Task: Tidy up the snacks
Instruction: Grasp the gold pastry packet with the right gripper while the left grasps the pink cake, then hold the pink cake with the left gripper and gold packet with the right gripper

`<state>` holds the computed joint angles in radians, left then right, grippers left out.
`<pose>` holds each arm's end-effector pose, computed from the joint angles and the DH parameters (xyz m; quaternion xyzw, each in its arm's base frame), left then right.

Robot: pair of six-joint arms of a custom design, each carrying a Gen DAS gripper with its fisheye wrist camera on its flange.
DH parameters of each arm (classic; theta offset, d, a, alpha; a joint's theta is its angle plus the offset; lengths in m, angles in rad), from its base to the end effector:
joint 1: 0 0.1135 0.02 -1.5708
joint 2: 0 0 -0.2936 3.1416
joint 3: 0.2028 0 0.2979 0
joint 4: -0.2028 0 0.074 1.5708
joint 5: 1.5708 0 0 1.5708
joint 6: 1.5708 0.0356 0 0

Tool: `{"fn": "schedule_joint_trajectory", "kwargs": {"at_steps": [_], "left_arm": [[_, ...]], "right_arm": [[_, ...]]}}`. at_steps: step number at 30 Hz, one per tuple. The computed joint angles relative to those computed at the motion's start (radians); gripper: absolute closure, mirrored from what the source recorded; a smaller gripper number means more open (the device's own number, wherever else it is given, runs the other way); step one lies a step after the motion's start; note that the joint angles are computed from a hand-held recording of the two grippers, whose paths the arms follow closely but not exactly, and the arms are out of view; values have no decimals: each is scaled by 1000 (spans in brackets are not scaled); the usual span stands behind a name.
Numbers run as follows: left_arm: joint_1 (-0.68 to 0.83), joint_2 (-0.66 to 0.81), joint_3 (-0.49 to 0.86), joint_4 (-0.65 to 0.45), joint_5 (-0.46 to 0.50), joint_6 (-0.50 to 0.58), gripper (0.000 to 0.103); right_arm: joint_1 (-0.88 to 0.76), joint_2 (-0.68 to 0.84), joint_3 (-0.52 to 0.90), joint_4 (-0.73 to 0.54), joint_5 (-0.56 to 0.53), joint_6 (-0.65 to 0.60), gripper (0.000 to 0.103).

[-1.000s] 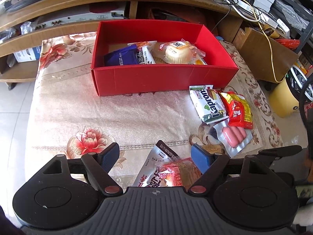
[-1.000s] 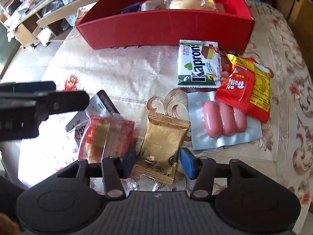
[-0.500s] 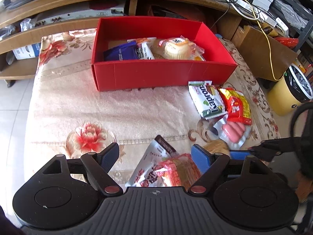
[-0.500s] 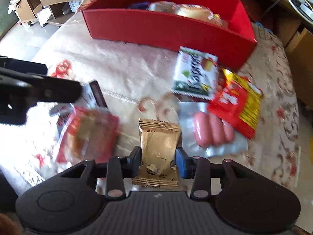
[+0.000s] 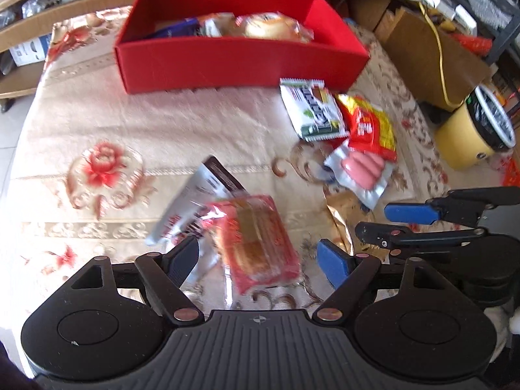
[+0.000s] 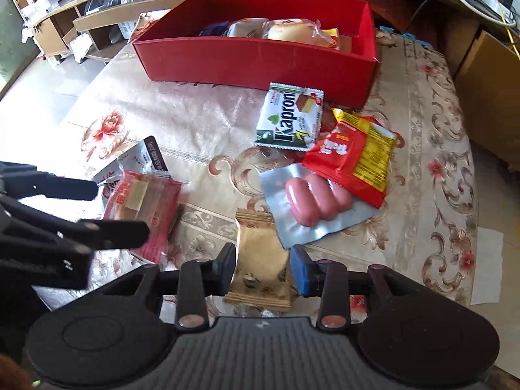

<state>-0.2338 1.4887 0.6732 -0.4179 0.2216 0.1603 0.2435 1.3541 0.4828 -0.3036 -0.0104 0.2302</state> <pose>0.2663 -0.0715 0.1322 0.2100 0.9572 -0.1151 0.1628 0.2260 0.0565 0.1145 -0.0075 0.9804 0.0511 0.1900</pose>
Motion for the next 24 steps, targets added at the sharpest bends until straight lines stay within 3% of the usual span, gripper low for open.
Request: {"fn": "schedule_joint_trajectory", "kwargs": {"at_steps": [5,11,24], "left_arm": [[-100,64,-4,62,-108,-77,19],[-169,87,-32,146,-233,-77,39],[-65,-16,-81,80,-110,11,40]], "right_arm": [[-18,20,-43,23,-45,-15,66],[-63,1,-54,15,-85,-26,64],[-31,88,-10,50,-98,2,53]]}}
